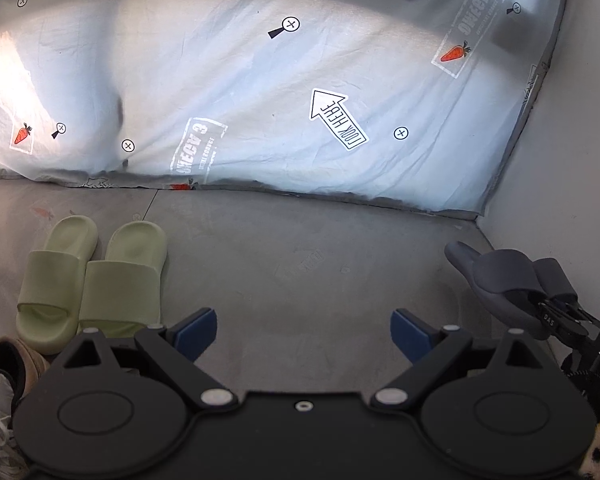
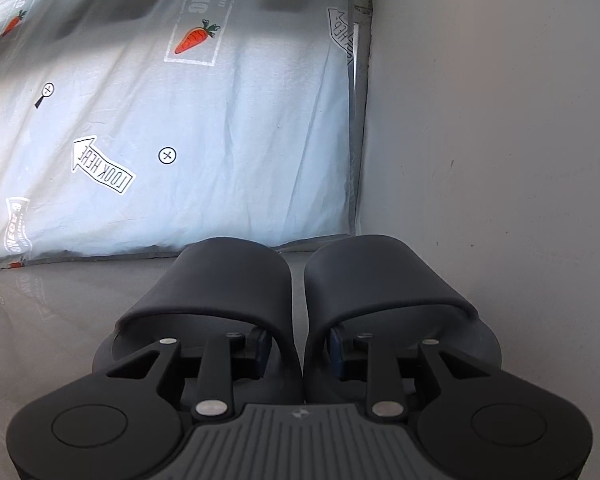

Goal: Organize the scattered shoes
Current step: 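Carry the dark grey slides with the right tool to the wall corner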

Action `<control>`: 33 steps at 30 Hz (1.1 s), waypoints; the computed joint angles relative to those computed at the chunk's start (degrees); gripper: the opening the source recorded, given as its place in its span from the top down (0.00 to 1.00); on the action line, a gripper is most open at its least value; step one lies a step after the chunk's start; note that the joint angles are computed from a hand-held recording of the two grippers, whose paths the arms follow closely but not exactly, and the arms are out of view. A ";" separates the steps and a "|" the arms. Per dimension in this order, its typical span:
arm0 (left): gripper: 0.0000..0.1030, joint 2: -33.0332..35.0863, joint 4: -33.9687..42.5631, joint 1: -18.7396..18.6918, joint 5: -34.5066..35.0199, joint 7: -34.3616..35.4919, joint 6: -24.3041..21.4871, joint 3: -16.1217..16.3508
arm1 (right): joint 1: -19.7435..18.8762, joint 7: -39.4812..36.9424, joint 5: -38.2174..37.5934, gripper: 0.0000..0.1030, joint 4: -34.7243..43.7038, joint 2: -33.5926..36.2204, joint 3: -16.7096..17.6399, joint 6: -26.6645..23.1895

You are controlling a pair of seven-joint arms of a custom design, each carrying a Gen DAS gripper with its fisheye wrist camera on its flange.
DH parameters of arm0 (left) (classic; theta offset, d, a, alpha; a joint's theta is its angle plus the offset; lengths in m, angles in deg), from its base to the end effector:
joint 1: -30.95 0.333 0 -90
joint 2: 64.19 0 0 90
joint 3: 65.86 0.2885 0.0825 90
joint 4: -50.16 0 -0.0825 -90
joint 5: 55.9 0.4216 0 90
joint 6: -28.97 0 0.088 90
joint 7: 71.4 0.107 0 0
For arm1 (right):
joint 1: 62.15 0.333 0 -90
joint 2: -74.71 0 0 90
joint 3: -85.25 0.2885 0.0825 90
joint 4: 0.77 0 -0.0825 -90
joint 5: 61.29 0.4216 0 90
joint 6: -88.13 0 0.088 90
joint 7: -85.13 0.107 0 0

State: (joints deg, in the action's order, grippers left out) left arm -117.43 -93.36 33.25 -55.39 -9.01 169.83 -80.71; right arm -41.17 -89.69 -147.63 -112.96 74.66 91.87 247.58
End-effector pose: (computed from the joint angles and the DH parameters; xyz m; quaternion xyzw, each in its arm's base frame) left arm 0.3738 -0.1087 0.6393 -0.7175 0.5491 -0.3234 0.2812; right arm 0.5343 0.3299 0.4923 -0.6110 0.5599 -0.3751 0.4153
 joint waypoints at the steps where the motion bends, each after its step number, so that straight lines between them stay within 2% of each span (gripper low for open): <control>1: 0.08 1.74 1.19 0.48 0.30 -0.10 0.36 -0.44 | -0.41 0.71 -1.04 0.69 2.21 2.31 -0.43 0.90; 7: 0.08 9.14 6.18 0.82 1.64 -0.53 0.48 -1.12 | -0.07 1.27 -2.81 0.69 14.46 14.35 -4.79 6.07; 12: 0.08 12.67 8.15 0.68 2.91 -1.77 -1.20 -1.37 | 0.82 -1.17 0.34 0.69 22.61 22.00 -8.57 10.72; 14: 0.08 13.81 8.75 0.62 3.34 -2.62 -1.84 -1.42 | 0.77 -5.18 3.65 0.69 25.65 24.81 -9.41 11.98; 19: 0.08 15.40 9.71 0.10 4.50 -4.07 -2.97 -1.35 | -2.79 -20.06 19.97 0.69 33.16 32.64 -6.57 13.50; 22: 0.08 15.86 10.16 -0.16 5.22 -4.74 -3.63 -1.36 | -3.57 -26.09 25.96 0.69 36.15 35.56 -5.44 12.71; 25: 0.08 16.54 10.65 -0.38 5.70 -5.32 -4.10 -1.24 | -3.45 -30.75 30.67 0.69 39.70 38.44 -5.24 11.42; 27: 0.08 17.17 11.05 -0.55 5.77 -5.60 -4.26 -1.03 | -2.77 -31.90 32.52 0.69 40.68 39.24 -6.26 11.45; 31: 0.08 18.00 11.28 -1.18 5.79 -5.73 -4.37 -0.77 | -3.81 -37.66 39.05 0.67 42.10 40.82 -4.73 10.53; 33: 0.08 18.34 11.37 -1.53 5.78 -5.47 -4.27 -0.63 | -3.49 -40.03 40.51 0.66 41.57 40.68 -5.13 10.62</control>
